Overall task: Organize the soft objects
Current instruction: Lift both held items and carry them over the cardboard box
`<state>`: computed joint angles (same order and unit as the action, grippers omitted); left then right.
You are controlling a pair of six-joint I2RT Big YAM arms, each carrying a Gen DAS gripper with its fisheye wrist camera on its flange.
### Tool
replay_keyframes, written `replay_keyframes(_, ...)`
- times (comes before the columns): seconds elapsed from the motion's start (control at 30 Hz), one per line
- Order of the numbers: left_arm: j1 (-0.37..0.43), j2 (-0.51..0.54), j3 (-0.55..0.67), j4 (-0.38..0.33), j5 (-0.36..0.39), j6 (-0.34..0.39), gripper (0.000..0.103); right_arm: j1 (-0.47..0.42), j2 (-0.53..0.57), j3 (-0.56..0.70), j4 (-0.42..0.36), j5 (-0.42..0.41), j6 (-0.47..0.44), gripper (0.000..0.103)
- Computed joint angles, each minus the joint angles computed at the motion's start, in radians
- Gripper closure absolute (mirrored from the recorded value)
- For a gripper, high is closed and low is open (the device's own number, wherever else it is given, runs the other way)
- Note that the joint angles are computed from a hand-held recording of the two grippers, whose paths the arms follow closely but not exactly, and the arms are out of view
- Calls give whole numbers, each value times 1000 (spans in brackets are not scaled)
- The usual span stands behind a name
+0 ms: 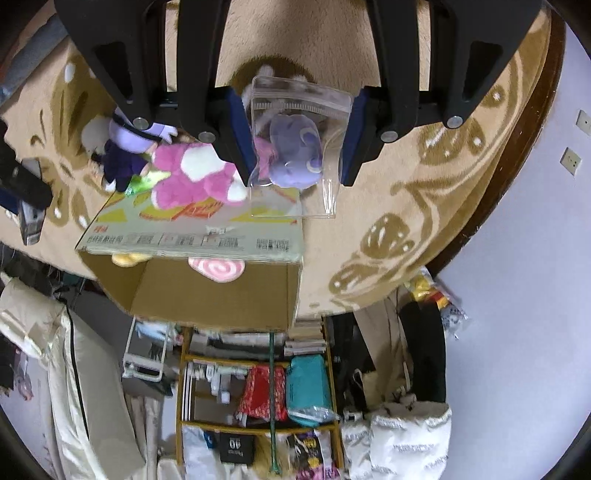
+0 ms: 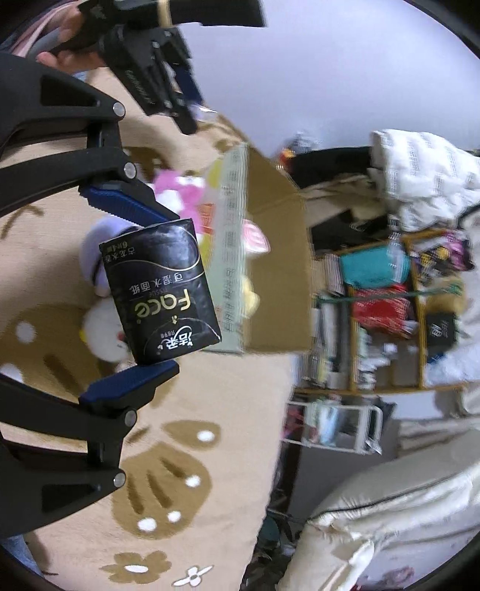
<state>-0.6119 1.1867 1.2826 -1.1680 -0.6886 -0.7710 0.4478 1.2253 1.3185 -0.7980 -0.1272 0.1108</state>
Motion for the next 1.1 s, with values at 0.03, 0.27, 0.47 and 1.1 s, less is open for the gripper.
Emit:
replay_keyframes(0.03,-8,-4,2,4,-22,-2,59,-3,-8,-6,23,4,5,28)
replay_keyframes(0.27,-47,-24,17,47,-129,24,59,1,-58,-47,186,43,-9,28)
replay_keyframes(0.47,-58,-23,36,84,-166,69,59,8,-48,-43,252,63,-13,28)
replay_keyframes(1.1,18,75,106,277,-165,318,59,-23,55,18,391,34,55,27)
